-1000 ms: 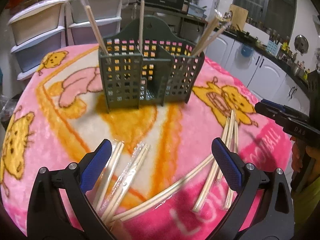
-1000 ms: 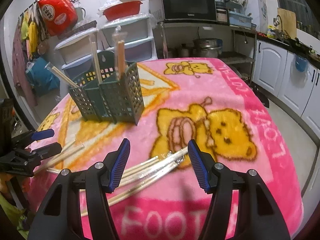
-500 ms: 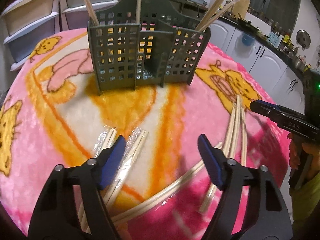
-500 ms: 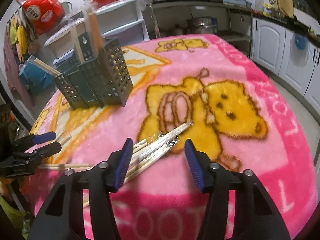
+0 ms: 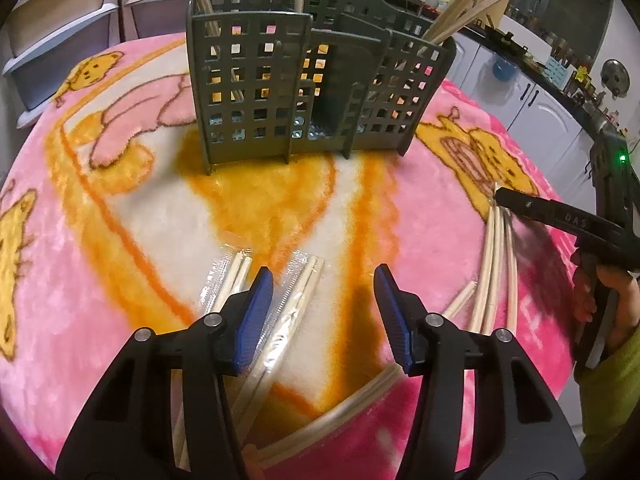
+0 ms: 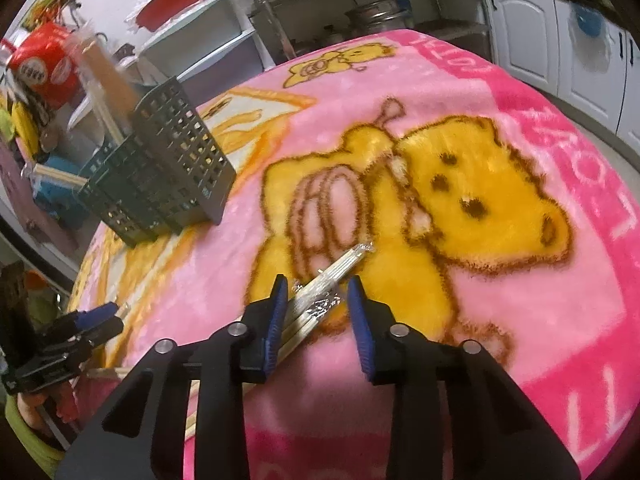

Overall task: Organize utensils
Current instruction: 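Lower the right tool onto the loose chopsticks and grasp a wrapped pair, then lift the chopsticks upright with the right tool and carry them over the caddy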

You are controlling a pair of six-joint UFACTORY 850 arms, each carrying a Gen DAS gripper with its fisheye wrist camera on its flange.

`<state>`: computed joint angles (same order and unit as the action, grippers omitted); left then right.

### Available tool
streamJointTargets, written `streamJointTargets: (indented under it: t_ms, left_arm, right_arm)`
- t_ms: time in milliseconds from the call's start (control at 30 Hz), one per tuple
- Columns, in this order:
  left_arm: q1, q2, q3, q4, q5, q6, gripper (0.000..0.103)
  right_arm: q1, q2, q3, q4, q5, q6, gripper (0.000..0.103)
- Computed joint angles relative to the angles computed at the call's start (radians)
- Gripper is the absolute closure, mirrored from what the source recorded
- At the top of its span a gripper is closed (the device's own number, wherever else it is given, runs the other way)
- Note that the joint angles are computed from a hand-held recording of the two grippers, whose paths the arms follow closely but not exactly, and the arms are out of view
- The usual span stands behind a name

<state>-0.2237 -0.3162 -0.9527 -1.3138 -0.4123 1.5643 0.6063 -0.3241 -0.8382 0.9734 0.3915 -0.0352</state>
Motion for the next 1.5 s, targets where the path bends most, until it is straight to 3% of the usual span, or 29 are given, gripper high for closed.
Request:
streamJointTargets:
  t_ms: [300, 500, 600, 767, 1500]
  left_arm:
    - [-0.020, -0.026, -0.031, 0.082, 0.022, -0.062, 0.061]
    - [-0.041, -0.036, -0.051, 0.156, 0.079, -0.112, 0.083]
    - [-0.045, -0.044, -0.063, 0.188, 0.087, -0.138, 0.089]
    - [-0.026, -0.050, -0.090, 0.216, 0.029, -0.179, 0.096]
    - [0.038, 0.146, -0.054, -0.271, -0.147, 0.174, 0.100]
  right_arm:
    - [0.013, 0.026, 0.032, 0.014, 0.023, 0.001, 0.093]
    - [0.033, 0.059, 0.057, 0.046, 0.063, -0.025, 0.097]
    - [0.049, 0.076, 0.056, 0.083, 0.087, -0.076, 0.098]
    - [0.078, 0.111, 0.048, 0.136, 0.132, -0.173, 0.098]
    - [0.192, 0.154, -0.107, 0.234, 0.220, -0.571, 0.098]
